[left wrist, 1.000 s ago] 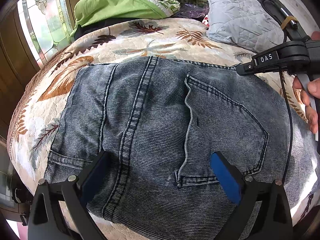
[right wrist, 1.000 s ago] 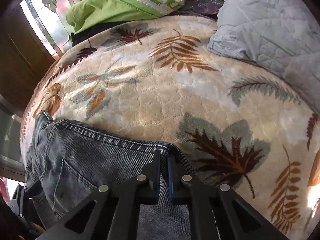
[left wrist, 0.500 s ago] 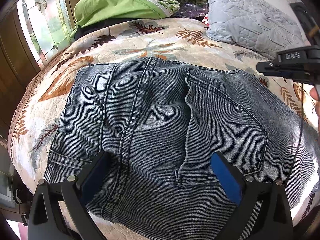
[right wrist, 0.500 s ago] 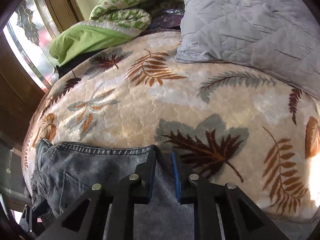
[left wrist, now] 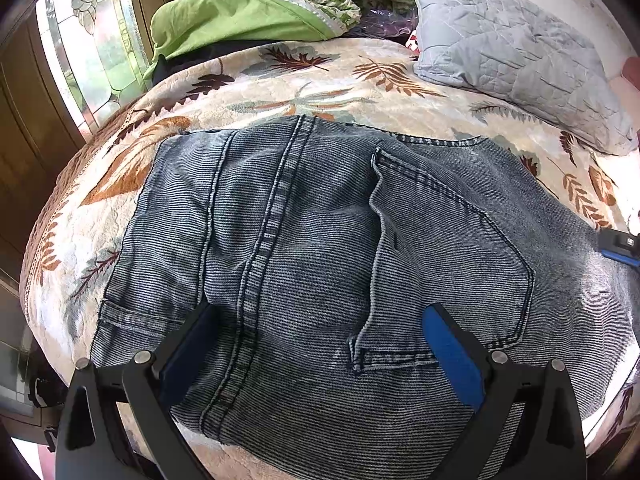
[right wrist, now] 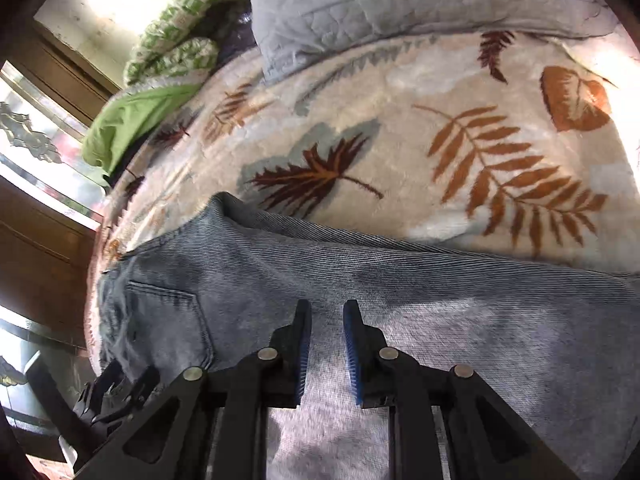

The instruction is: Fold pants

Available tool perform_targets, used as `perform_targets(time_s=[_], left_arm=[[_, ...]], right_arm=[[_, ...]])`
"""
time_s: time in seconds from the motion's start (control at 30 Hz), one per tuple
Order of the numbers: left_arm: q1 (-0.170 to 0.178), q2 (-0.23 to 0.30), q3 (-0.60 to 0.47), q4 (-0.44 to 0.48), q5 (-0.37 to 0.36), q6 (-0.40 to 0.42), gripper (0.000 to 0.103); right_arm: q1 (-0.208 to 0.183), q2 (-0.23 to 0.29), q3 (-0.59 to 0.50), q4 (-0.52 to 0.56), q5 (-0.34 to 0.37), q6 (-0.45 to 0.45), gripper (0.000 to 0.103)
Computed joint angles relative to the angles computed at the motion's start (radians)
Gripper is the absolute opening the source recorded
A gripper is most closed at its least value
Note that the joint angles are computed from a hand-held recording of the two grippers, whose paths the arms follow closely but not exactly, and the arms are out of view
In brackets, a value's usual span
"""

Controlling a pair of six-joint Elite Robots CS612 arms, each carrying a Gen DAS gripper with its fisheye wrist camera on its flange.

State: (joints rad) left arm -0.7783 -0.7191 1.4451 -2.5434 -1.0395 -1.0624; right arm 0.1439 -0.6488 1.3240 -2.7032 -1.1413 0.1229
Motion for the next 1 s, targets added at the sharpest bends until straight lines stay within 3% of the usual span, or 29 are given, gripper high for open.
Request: perform_targets(time_s=[0.17, 0.27, 0.37, 0.43, 0.53, 0.6, 0.63, 0.67, 0.73, 0.8, 0.93, 1.0], left_arm=[[-0.008, 0.0, -0.004, 0.019, 0.028, -0.022, 0.101], [-0.012, -0.001, -0.006, 0.028, 0.039, -0.036, 0.101], [-0.015, -0.004, -0.012, 0.047, 0.038, -0.043, 0.101], [-0.021, -0.007, -0.019, 0.079, 0.055, -0.051, 0.101], [-0.035, -0.016, -0.019, 0.099, 0.096, -0.052, 0.101], [-0.044, -0.02, -0.02, 0.091, 0.112, -0.035, 0.101], [-0.047, -0.019, -0.024, 0.091, 0.114, -0.023, 0.101], [-0.049, -0.015, -0.035, 0.099, 0.109, -0.009, 0.101], [-0.054, -0.004, -0.061, 0.126, 0.092, 0.02, 0.101], [-0.063, 0.003, -0.078, 0.142, 0.095, 0.036, 0.101], [-0.08, 0.025, -0.124, 0.119, 0.067, 0.089, 0.101], [-0.087, 0.045, -0.161, 0.1, 0.041, 0.136, 0.101]], right_arm=[[-0.071, -0.1, 0.235, -0.211, 0.053, 0.121, 0.019], [-0.125, -0.133, 0.349, -0.327, 0.033, 0.219, 0.019], [-0.175, -0.135, 0.392, -0.308, 0.011, 0.293, 0.02], [-0.212, -0.123, 0.414, -0.362, 0.11, 0.342, 0.02], [-0.217, -0.145, 0.452, -0.469, 0.082, 0.288, 0.02], [-0.231, -0.138, 0.476, -0.579, 0.109, 0.324, 0.022], [-0.237, -0.131, 0.479, -0.593, 0.108, 0.35, 0.026], [-0.239, -0.127, 0.478, -0.565, 0.086, 0.368, 0.038], [-0.262, -0.101, 0.473, -0.592, 0.159, 0.427, 0.038], [-0.269, -0.108, 0.483, -0.644, 0.18, 0.44, 0.038], [-0.282, -0.121, 0.541, -0.915, 0.172, 0.49, 0.039], [-0.288, -0.135, 0.573, -0.914, 0.154, 0.532, 0.057]])
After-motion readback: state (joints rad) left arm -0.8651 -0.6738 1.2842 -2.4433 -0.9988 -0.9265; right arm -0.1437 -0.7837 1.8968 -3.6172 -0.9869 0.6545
